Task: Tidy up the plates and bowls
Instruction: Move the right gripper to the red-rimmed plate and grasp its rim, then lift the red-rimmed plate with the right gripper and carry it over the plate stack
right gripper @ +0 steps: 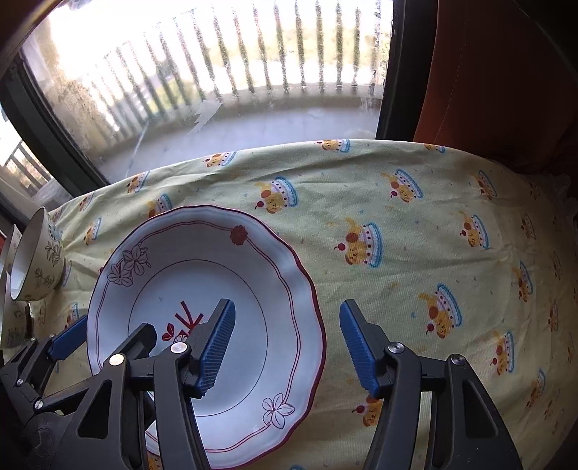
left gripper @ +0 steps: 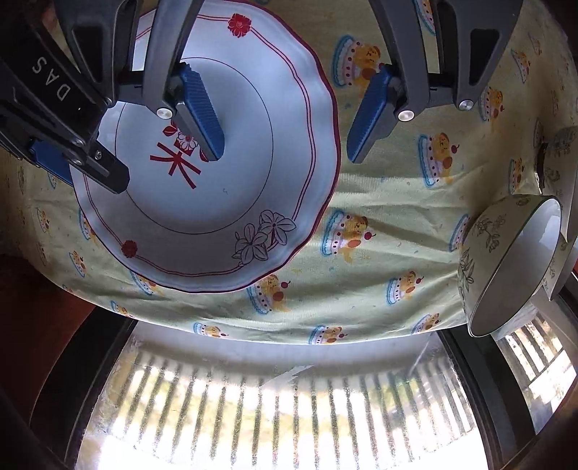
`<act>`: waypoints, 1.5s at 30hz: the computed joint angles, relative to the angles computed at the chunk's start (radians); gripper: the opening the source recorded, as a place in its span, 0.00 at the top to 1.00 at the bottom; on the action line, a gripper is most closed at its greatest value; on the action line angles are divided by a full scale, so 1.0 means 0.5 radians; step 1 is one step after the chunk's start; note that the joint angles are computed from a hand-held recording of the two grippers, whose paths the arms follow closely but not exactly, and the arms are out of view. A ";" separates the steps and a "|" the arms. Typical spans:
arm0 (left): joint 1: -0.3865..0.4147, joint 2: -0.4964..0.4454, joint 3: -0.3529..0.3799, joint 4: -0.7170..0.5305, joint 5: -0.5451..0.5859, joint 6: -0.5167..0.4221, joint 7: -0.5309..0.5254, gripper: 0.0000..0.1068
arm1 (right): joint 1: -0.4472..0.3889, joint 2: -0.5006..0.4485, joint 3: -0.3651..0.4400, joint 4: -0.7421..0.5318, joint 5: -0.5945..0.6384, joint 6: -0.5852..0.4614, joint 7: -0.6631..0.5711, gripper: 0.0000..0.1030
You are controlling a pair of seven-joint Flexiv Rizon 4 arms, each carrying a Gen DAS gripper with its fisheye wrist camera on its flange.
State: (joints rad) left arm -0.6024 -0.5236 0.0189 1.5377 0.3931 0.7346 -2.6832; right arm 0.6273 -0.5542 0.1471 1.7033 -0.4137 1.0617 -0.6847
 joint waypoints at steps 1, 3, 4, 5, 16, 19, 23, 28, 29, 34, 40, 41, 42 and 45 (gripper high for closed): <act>-0.006 -0.001 0.006 -0.001 0.018 0.010 -0.003 0.34 | -0.022 -0.017 0.032 -0.018 0.041 0.009 -0.029 0.50; -0.010 -0.002 0.002 -0.009 0.033 0.004 0.021 0.38 | -0.014 -0.023 0.026 -0.032 0.051 -0.016 -0.026 0.52; -0.004 0.001 -0.005 -0.004 0.027 0.017 0.040 0.41 | -0.005 -0.023 0.018 -0.032 0.046 -0.021 -0.018 0.52; -0.009 -0.001 -0.006 -0.020 0.022 -0.014 0.048 0.41 | 0.002 -0.021 0.011 -0.031 0.042 -0.026 -0.009 0.52; -0.028 0.081 -0.035 0.071 0.022 -0.105 0.074 0.42 | 0.017 0.050 0.068 0.036 0.080 -0.116 0.011 0.53; -0.027 0.122 -0.055 0.133 0.005 -0.114 0.059 0.42 | 0.012 0.091 0.110 0.085 0.119 -0.120 -0.015 0.53; -0.027 0.173 -0.081 0.198 -0.008 -0.130 0.031 0.42 | 0.006 0.144 0.155 0.152 0.169 -0.115 -0.064 0.55; -0.007 0.167 -0.088 0.207 -0.010 -0.098 -0.007 0.42 | 0.035 0.170 0.129 0.196 0.105 -0.126 -0.065 0.59; -0.009 0.163 -0.085 0.190 -0.009 -0.111 -0.023 0.42 | 0.027 0.169 0.136 0.194 0.120 -0.124 -0.069 0.59; -0.015 0.147 -0.076 0.166 0.028 -0.123 -0.053 0.41 | 0.028 0.126 0.127 0.163 0.122 -0.095 -0.082 0.58; -0.027 0.145 -0.079 0.136 0.053 -0.183 -0.042 0.42 | 0.034 0.106 0.126 0.119 0.136 -0.139 -0.085 0.57; -0.028 0.150 -0.081 0.137 0.054 -0.192 -0.040 0.43 | 0.036 0.106 0.127 0.110 0.139 -0.154 -0.085 0.57; -0.029 0.151 -0.081 0.130 0.059 -0.203 -0.036 0.43 | 0.039 0.110 0.129 0.107 0.139 -0.171 -0.086 0.57; -0.054 0.161 -0.078 0.097 0.105 -0.264 -0.044 0.45 | 0.060 0.121 0.109 0.119 0.101 -0.174 -0.065 0.57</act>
State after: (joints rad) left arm -0.6295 -0.4430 -0.0203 1.5861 0.4454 0.6024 -2.7053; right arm 0.6572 -0.4938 0.2019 1.7628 -0.3634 0.9745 -0.7171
